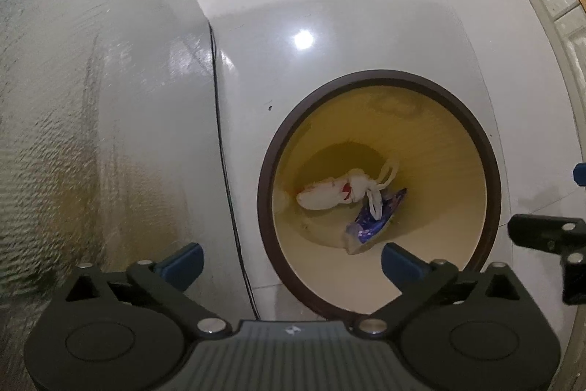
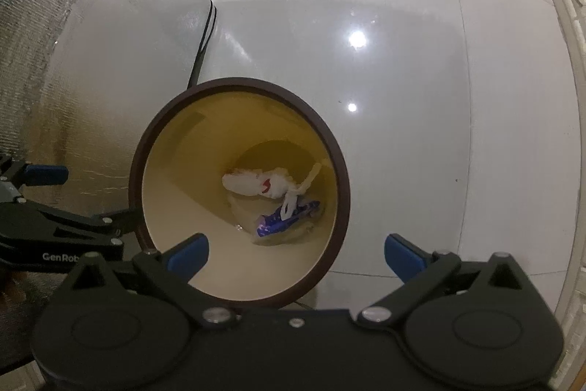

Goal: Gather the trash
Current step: 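Open the left tool over the bin while the right tool releases the blue bag, then move both open tools back toward the table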

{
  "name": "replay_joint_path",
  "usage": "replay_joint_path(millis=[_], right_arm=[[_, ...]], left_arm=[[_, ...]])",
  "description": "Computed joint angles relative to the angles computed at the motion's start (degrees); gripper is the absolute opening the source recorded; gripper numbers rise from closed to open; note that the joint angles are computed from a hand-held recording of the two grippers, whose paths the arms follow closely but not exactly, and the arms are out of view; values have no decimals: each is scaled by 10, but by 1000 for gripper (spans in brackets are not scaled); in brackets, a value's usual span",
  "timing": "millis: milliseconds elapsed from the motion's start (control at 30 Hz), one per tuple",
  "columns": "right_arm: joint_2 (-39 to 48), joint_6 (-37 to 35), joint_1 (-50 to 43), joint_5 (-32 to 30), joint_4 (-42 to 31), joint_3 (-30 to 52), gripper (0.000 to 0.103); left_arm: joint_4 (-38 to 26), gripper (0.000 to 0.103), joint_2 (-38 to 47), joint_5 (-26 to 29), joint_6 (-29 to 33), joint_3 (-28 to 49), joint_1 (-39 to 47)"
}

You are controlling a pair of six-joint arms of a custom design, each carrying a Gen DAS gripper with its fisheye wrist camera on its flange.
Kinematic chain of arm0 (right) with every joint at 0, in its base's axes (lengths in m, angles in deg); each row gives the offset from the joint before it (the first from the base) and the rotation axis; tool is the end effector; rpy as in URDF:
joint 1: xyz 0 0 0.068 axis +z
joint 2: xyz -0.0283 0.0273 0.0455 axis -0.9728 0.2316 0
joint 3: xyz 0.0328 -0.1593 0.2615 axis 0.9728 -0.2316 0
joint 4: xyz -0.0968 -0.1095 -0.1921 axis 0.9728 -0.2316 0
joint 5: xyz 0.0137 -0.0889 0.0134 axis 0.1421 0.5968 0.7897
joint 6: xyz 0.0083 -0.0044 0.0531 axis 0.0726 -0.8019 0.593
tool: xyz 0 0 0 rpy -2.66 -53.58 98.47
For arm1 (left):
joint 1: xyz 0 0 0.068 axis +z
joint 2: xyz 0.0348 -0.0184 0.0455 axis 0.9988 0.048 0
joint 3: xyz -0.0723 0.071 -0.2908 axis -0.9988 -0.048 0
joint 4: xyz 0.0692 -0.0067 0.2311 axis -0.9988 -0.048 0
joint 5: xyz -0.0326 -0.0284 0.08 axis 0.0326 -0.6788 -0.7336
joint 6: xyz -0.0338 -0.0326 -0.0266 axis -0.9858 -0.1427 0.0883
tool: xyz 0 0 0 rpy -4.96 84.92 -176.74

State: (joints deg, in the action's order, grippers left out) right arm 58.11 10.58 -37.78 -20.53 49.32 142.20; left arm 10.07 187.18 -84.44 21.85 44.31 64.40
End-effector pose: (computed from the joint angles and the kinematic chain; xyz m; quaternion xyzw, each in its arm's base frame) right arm 0.2725 0.2238 0.1198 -0.1328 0.9887 0.0675 0.0157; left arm 0.2416 -0.1006 0.0928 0.0147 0.9998 0.0154 0.0063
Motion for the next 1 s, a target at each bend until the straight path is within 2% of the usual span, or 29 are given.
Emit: replay_joint_path(millis=[600, 1000], right_arm=[[-87, -3, 0, 31, -43, 0, 103], [-207, 0, -9, 56, -82, -9, 103]], left_arm=[[-100, 103, -108, -14, -29, 18, 18], [-199, 103, -214, -43, -50, 70, -6]])
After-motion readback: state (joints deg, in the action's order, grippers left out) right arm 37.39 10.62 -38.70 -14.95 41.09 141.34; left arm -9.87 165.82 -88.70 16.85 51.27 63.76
